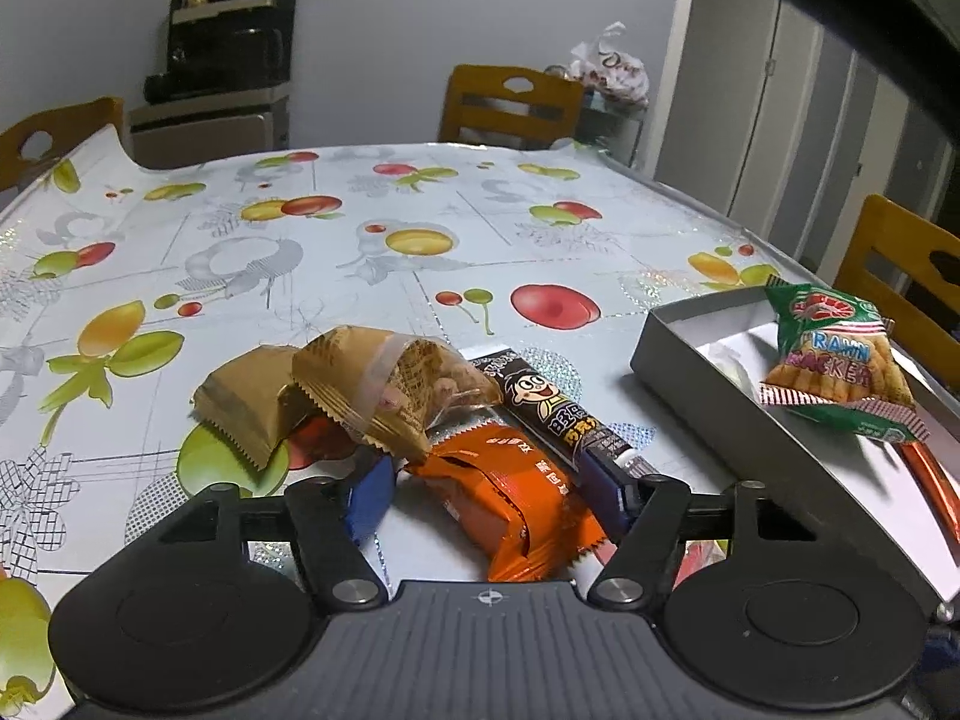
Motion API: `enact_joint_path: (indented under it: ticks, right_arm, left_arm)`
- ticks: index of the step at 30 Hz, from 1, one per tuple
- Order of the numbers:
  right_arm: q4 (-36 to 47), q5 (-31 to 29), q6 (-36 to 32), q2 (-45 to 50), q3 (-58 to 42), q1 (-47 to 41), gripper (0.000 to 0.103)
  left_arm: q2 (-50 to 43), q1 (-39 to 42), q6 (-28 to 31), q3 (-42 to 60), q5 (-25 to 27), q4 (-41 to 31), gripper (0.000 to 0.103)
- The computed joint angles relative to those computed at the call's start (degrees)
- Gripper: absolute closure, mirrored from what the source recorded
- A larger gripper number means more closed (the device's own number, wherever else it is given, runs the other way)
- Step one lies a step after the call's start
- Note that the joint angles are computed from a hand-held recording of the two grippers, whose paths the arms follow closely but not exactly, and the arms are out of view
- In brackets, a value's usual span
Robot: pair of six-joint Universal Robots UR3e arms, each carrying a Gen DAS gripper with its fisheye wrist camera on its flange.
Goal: Organize snacks
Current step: 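Close the right gripper on the clear bag of seeds, then close the left gripper on the orange wrapped packet while the right lifts the seed bag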
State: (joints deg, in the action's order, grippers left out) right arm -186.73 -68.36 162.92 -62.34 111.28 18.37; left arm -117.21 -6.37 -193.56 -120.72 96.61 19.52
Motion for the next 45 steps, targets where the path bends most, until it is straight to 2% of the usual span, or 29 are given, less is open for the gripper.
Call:
enact_joint_path:
  ticks: [12,13,15,18,24,29,35,43,44,45]
  right_arm:
    - [1.5,-0.6,1.2,1.3,-2.7,0.1,0.056]
    - [1.7,-1.0,1.4,1.5,-3.0,0.3,0.054]
    - [1.3,-2.1,1.9,2.1,-3.5,0.7,0.041]
    - [0.9,-2.9,2.1,3.0,-4.3,1.1,0.032]
    - [1.7,-5.7,1.6,5.4,-6.9,2.7,0.031]
    - [2.5,-7.6,1.7,7.5,-9.6,3.6,0.03]
    - [3.3,-7.8,2.2,8.5,-10.8,3.6,0.03]
    - [-1.0,-8.0,2.8,8.4,-8.1,3.5,0.038]
    - [-1.3,-8.1,2.7,8.3,-7.8,3.5,0.039]
    - [-1.6,-8.0,2.5,8.2,-7.5,3.4,0.04]
  left_arm:
    - [7.3,5.8,8.3,-10.8,-7.1,3.0,0.038]
    - [7.8,6.0,8.7,-11.3,-7.4,3.0,0.037]
    - [8.5,6.1,8.9,-12.1,-7.3,3.1,0.036]
    - [8.6,6.1,8.9,-12.1,-7.9,3.0,0.034]
    - [7.6,6.1,7.6,-11.3,-9.5,2.0,0.026]
    - [7.0,6.1,7.9,-12.1,-10.0,3.7,0.025]
    - [7.2,6.7,8.7,-13.5,-11.5,5.5,0.031]
    - [7.5,7.5,9.6,-15.4,-13.0,7.7,0.039]
    - [7.6,7.7,9.7,-15.7,-13.5,8.0,0.045]
    - [7.8,7.9,9.7,-15.9,-13.9,8.0,0.046]
